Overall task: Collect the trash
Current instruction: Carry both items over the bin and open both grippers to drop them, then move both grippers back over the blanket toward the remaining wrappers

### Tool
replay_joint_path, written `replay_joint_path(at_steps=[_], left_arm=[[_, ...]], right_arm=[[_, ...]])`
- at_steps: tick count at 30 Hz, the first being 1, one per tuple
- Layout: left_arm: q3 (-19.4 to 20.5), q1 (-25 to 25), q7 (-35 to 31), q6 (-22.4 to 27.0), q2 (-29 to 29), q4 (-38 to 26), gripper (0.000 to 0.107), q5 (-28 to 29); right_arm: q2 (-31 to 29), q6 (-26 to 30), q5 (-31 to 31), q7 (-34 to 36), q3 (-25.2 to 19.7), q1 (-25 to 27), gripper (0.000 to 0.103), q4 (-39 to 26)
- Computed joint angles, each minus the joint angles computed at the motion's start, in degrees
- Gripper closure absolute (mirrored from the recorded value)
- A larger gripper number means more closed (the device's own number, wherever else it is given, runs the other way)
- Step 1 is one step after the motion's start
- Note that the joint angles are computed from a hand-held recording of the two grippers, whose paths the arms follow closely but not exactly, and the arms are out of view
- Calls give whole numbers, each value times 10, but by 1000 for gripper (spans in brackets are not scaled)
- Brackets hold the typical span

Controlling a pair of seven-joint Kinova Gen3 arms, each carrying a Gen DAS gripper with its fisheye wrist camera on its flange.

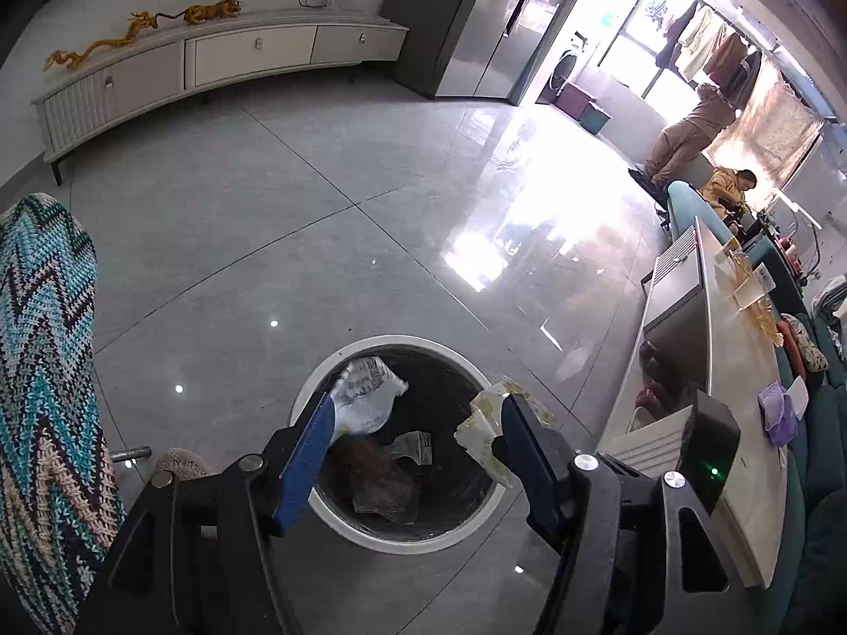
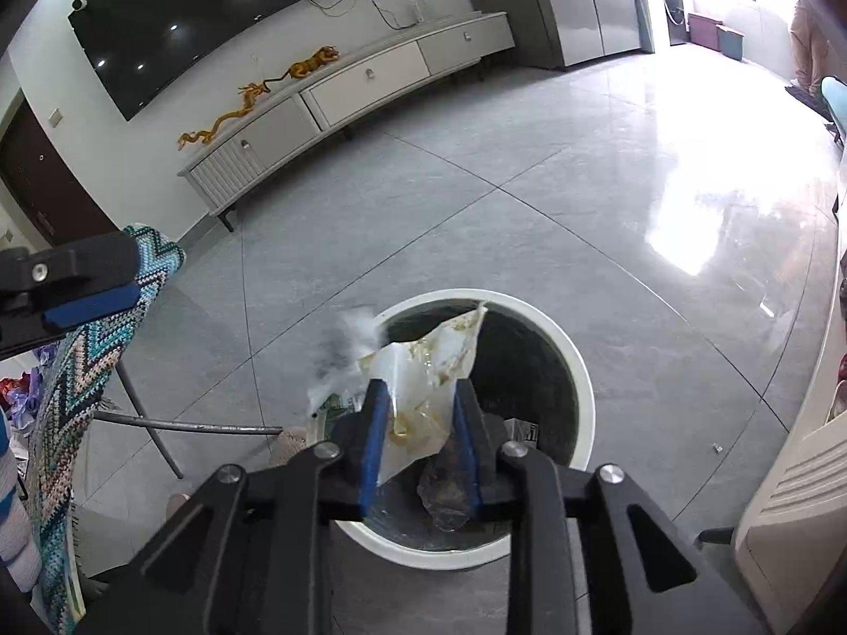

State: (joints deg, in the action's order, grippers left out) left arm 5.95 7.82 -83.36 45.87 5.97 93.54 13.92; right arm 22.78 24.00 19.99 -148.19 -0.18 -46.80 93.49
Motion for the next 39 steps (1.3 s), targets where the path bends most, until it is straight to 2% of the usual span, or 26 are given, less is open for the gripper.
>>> replay_joint_path(at_steps=[2,7,12,16,18,22,28,34,39], left_arm=[[0,-5,-15,1,-3,3,44,13],[-8,-16,-38,9,-35,19,44,34],[-14,-15,-23,0,-97,35,44,5],[-11,-14,2,-15,-159,47,44,-30],[3,-17,28,-18,-188,47,44,-62],[-5,-13,25,21,-234,34,44,-82],[-3,-42,32,58,-324,35,44,-123],[-51,-65,12,95,-399,33,42,-132],[-111,-81,-13,109,-448,42,38,-134]], right_arm=[[1,0,-1,-9,4,-1,70,6],[1,25,6,-16,4,-8,66,2],[-14,48,31,-34,3,-21,65,-10],[-38,77,77,-62,1,-44,65,-18],[-51,99,105,-81,-5,-55,65,-28],[-81,140,164,-120,-25,-78,65,-44],[-111,198,251,-153,-73,-109,65,-90],[-109,250,317,-143,-121,-143,65,-159],[-79,295,337,-88,-129,-192,65,-246]])
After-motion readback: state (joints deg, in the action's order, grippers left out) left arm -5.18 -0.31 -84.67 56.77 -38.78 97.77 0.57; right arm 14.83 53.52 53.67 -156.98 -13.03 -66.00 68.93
